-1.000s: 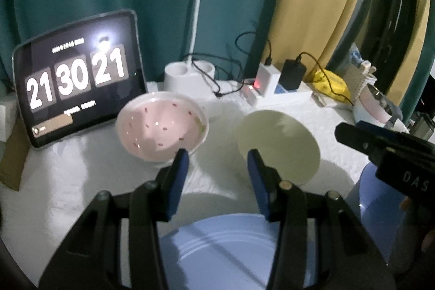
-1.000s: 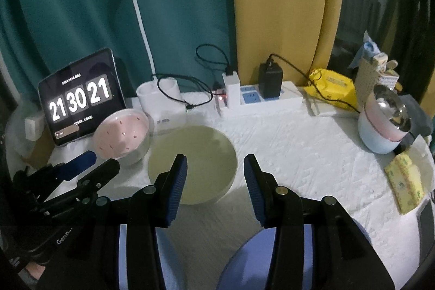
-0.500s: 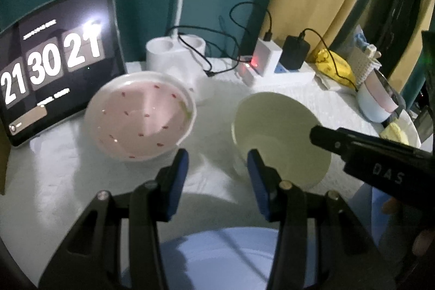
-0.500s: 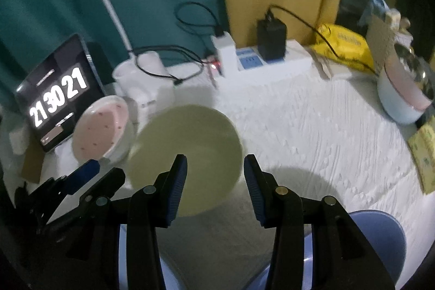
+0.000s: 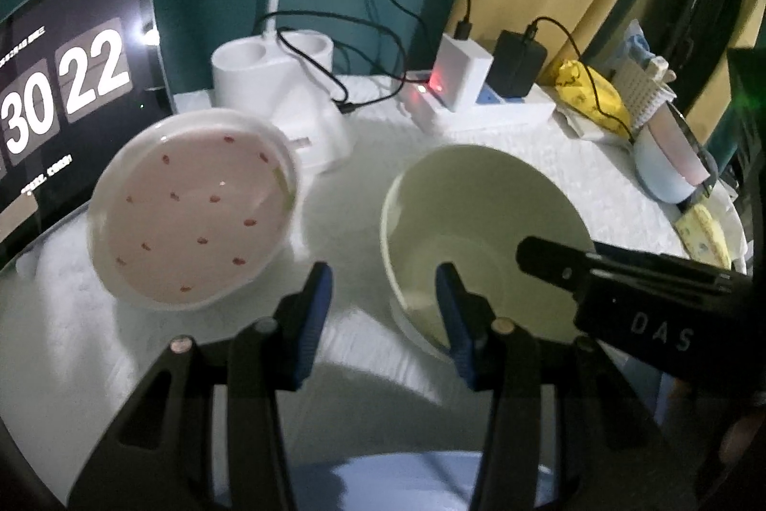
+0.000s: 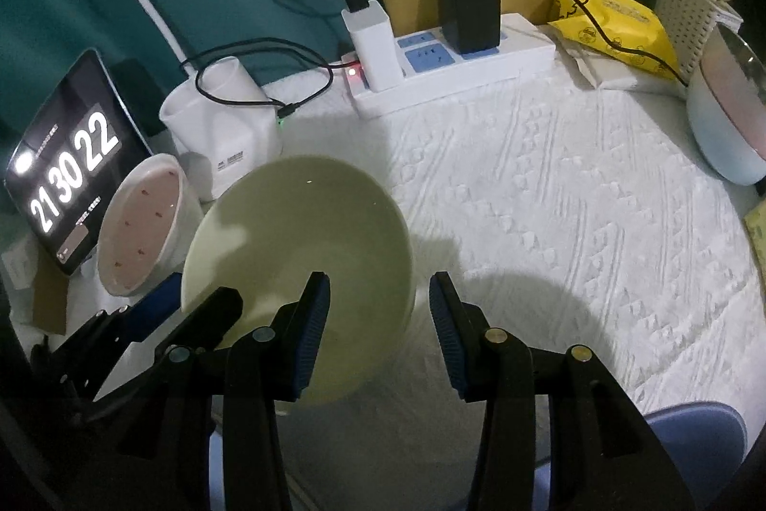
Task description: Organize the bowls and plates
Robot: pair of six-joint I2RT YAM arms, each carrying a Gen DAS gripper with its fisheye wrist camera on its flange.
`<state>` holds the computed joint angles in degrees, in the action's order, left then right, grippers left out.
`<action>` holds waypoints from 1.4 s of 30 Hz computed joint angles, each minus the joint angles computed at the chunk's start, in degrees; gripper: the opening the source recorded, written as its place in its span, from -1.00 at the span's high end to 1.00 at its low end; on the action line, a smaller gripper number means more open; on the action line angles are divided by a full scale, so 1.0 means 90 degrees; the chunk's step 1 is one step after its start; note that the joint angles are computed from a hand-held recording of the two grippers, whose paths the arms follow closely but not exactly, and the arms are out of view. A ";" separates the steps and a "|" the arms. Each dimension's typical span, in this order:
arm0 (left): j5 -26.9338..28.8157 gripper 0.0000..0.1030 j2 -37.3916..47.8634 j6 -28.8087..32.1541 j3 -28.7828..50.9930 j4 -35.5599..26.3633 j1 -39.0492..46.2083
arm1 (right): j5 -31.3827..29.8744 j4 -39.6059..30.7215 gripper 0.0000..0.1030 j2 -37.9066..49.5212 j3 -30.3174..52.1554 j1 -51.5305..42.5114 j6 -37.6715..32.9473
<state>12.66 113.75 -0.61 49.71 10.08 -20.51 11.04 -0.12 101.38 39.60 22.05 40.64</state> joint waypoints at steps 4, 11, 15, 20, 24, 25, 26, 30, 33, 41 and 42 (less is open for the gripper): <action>0.0080 0.14 0.0157 0.0015 0.0087 0.0033 -0.0061 | -0.0003 0.0059 0.12 0.0183 0.0091 -0.0037 -0.0133; 0.0063 0.32 0.0158 0.0129 -0.0041 0.0319 -0.0203 | 0.0400 0.0083 0.59 0.0372 0.0161 0.0139 -0.0245; 0.0090 0.38 0.0146 0.0101 -0.0077 0.0357 -0.0154 | 0.0731 0.0104 0.65 0.0417 0.0145 0.0314 -0.0297; 0.0112 0.43 0.0071 0.0040 -0.0203 0.0480 -0.0091 | 0.0784 0.0426 0.71 0.0267 -0.0088 0.0350 -0.0296; 0.0044 0.43 -0.0175 0.0012 -0.0392 0.0620 -0.0108 | 0.0806 0.0548 0.71 0.0033 -0.0287 0.0401 -0.0270; 0.0022 0.43 -0.0250 0.0013 -0.0436 0.0638 -0.0115 | 0.0814 0.0542 0.71 -0.0026 -0.0309 0.0421 -0.0250; 0.0016 0.43 -0.0337 0.0009 -0.0482 0.0644 -0.0117 | 0.0847 0.0529 0.71 -0.0115 -0.0342 0.0458 -0.0238; 0.0059 0.43 -0.0652 -0.0024 -0.0649 0.0599 -0.0108 | 0.1038 0.0406 0.71 -0.0576 -0.0471 0.0577 -0.0280; 0.0065 0.43 -0.0911 -0.0072 -0.0789 0.0591 -0.0127 | 0.1194 0.0264 0.71 -0.0900 -0.0548 0.0706 -0.0274; 0.0061 0.43 -0.1762 -0.0136 -0.1259 0.0529 -0.0112 | 0.1572 -0.0123 0.71 -0.1658 -0.0745 0.1148 -0.0094; 0.0046 0.43 -0.1871 -0.0142 -0.1317 0.0518 -0.0123 | 0.1624 -0.0179 0.71 -0.1764 -0.0779 0.1214 -0.0060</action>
